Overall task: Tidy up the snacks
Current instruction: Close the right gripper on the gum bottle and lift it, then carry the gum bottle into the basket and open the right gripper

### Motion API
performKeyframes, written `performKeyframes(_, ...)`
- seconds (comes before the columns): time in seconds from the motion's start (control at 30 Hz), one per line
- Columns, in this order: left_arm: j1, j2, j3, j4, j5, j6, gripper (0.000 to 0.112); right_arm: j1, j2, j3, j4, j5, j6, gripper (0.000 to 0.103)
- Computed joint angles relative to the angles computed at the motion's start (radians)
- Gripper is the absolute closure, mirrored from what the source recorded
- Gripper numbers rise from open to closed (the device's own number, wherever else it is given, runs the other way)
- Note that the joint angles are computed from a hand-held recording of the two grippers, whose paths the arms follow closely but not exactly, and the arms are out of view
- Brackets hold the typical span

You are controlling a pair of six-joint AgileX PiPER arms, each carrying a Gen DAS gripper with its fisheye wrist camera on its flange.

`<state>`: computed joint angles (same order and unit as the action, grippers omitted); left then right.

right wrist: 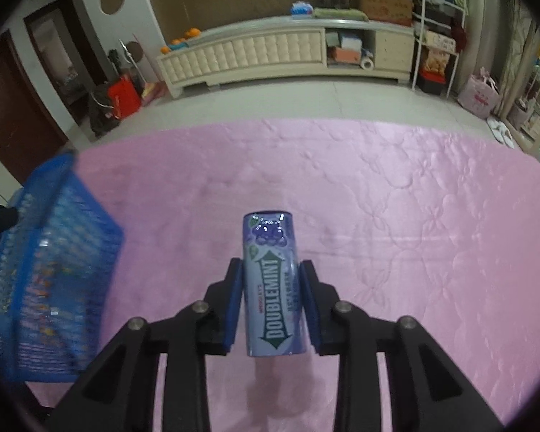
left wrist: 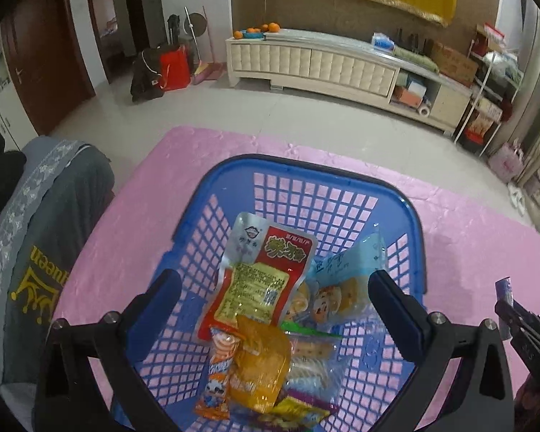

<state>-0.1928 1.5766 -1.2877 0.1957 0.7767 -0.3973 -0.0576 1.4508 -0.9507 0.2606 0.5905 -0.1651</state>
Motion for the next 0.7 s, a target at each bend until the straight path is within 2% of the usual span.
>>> performKeyframes(0.23,0.012,-0.146,0.087,-0.008,0.014,0.051,0.009,0.081,-0.155,-0.019,-0.09,0.092,0.124,0.067)
performKeyframes(0.57,0.189,-0.353,0.193,-0.233,0.065,0.344,0.009,0.355,-0.335,-0.042,-0.333,0.21,0.444,0.067)
performKeyframes(0.7,0.316,-0.434,0.227,-0.365,0.104,0.505,0.009,0.486,-0.368,-0.056,-0.423,0.247,0.571,0.067)
